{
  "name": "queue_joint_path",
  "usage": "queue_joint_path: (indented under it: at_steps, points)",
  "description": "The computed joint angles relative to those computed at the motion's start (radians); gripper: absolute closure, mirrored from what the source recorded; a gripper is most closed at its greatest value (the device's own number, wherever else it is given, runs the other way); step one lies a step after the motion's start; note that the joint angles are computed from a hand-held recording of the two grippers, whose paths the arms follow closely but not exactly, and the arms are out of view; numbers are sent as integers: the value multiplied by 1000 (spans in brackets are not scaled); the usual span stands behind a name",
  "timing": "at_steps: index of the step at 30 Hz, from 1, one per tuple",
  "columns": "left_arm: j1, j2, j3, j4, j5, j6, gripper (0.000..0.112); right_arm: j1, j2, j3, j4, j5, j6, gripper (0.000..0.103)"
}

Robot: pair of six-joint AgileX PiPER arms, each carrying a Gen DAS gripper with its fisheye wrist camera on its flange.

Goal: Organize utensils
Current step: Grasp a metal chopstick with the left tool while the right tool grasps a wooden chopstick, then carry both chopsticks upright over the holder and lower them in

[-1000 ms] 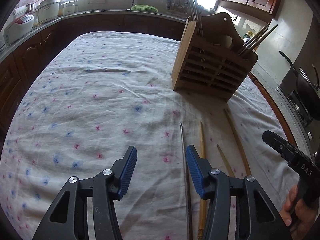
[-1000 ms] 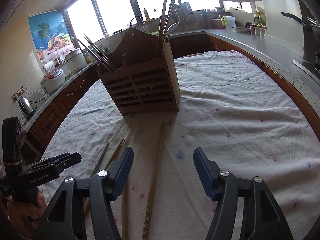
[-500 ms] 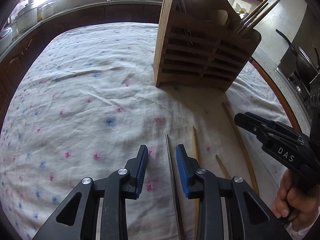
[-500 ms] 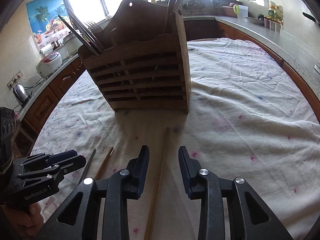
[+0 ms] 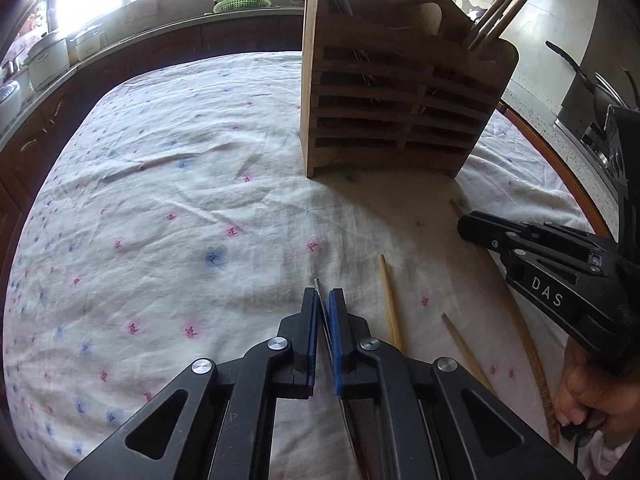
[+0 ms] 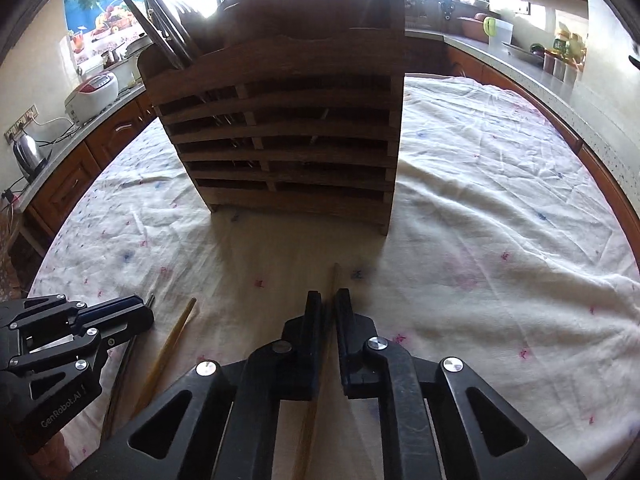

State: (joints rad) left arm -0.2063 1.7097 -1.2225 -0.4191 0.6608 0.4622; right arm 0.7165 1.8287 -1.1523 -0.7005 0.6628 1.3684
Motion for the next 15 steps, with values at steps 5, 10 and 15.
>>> queue_joint_path:
  at_steps: [5, 10, 15]
  points:
    - [76, -66, 45, -119, 36, 103, 110, 9, -72, 61, 2, -44, 60, 98]
    - [185, -168, 91, -276, 115, 227, 110, 76, -195, 114, -72, -5, 176, 98]
    - [321, -280, 116, -414, 246, 336, 110, 164, -297, 95, -143, 106, 242, 98]
